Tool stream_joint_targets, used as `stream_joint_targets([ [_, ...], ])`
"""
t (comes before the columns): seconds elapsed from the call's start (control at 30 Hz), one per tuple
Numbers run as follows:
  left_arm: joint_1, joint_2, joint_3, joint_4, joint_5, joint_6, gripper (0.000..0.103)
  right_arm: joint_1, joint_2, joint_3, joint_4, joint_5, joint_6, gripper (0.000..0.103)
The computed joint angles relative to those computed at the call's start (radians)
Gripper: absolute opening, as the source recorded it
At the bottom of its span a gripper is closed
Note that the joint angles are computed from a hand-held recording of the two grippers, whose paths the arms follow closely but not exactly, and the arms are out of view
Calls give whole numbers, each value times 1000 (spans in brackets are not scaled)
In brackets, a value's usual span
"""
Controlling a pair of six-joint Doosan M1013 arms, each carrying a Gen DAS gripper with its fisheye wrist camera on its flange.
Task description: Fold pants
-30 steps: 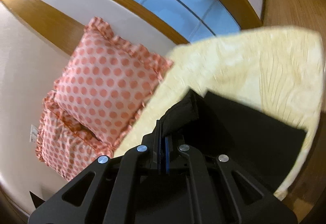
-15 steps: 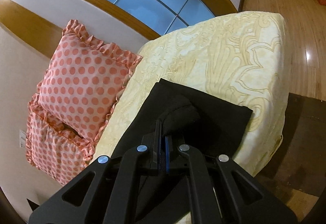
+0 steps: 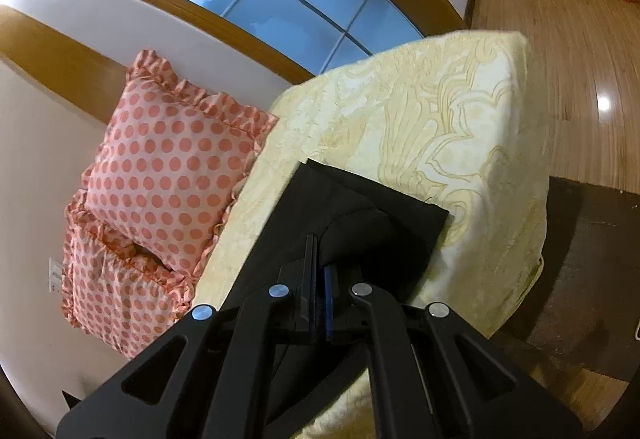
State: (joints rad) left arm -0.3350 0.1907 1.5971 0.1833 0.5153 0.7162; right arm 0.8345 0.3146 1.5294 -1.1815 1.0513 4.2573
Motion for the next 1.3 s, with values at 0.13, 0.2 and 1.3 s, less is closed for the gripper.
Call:
stream_joint_targets([
  [0.13,5,6,-4,-12,12,28,7,7,5,-6,53,36,-58,3],
  [0.2,11,13,-5,-52,28,70,7,3,3,8,73,16,-34,3],
  [1.3,-127,-11,25,591,-91,-227,87,-179,193,-355,441,236,-1314,13],
])
